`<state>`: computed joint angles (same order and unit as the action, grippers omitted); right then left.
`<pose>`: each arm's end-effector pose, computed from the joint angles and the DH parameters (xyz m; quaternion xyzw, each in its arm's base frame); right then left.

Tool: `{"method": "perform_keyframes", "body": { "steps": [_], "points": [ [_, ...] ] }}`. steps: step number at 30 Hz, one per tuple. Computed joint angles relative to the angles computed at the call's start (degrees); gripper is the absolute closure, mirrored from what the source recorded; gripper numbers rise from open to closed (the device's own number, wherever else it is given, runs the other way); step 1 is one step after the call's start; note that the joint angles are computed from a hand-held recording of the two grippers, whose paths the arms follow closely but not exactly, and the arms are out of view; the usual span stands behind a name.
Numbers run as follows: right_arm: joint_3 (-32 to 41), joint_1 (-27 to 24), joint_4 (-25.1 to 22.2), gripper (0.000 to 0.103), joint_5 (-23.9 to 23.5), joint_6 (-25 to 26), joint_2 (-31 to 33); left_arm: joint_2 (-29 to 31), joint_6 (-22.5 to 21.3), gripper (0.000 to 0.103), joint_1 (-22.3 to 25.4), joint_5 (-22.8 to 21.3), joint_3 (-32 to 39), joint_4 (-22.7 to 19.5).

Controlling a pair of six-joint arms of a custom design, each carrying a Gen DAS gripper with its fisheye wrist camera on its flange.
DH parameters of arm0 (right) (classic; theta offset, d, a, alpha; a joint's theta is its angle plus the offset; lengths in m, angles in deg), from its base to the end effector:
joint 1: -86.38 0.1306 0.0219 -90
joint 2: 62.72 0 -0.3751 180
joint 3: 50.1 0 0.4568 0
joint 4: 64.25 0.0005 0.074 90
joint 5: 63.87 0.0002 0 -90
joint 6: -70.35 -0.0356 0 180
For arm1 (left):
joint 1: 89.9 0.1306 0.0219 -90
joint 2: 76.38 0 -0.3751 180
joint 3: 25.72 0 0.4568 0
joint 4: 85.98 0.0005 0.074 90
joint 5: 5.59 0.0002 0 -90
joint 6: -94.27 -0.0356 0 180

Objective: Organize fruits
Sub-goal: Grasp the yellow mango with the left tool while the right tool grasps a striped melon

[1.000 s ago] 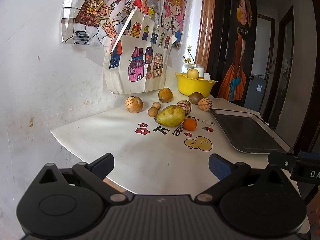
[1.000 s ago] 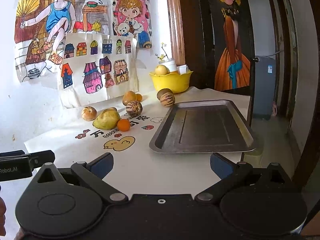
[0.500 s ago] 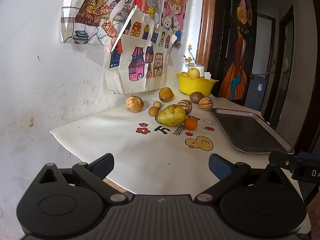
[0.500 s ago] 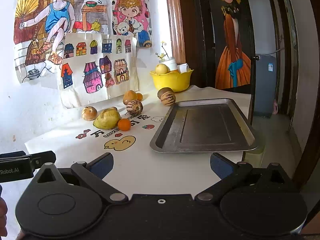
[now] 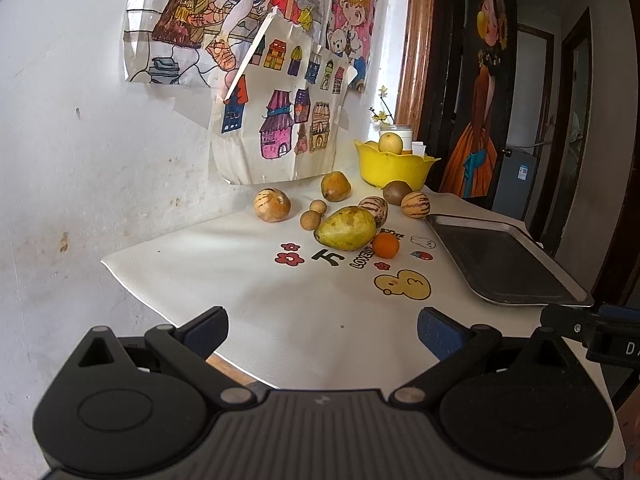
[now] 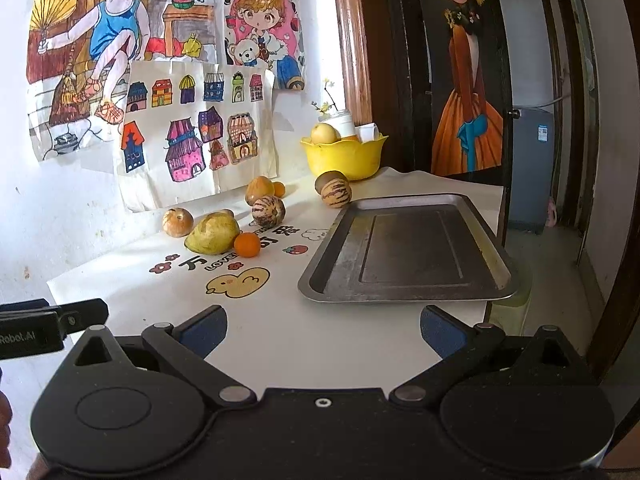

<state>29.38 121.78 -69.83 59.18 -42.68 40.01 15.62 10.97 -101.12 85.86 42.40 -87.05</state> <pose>0.5129 0.3401 0.2659 0.0550 0.8361 0.0244 0.5453 0.5411 -0.1088 0.2741 0.0400 0.8422 -0.0943 0.5294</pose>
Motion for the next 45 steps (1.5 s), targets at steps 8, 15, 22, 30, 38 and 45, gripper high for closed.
{"method": "perform_keyframes", "body": {
  "steps": [8, 15, 22, 30, 38, 45],
  "points": [
    [0.89, -1.34, -0.34, 0.000, -0.70, 1.07, 0.61, 1.57, -0.06, 0.000, 0.33, -0.15, 2.00, -1.66],
    [1.00, -4.12, 3.17, 0.000, -4.93, 8.48, 0.12, 4.53, 0.08, 0.000, 1.35, 2.60, 6.10, -5.23],
    [4.70, -8.86, 1.17, 0.000, -12.70, 12.43, -0.32, 7.96, -3.03, 0.000, 2.06, 3.20, 11.38, -7.13],
    [14.07, -12.84, -5.60, 0.000, -24.10, 14.11, 3.60, 11.82, -6.93, 0.000, 3.10, 8.96, 16.90, -5.98],
    [28.34, -14.82, -12.99, 0.000, -31.04, 13.81, 11.86, 15.85, -12.25, 0.000, 4.59, 14.71, 23.10, -7.36],
    [43.57, -14.87, -21.93, 0.000, -32.50, 17.26, 22.91, 22.19, -14.61, 0.001, 4.75, 19.90, 29.69, -9.89]
  ]
}}
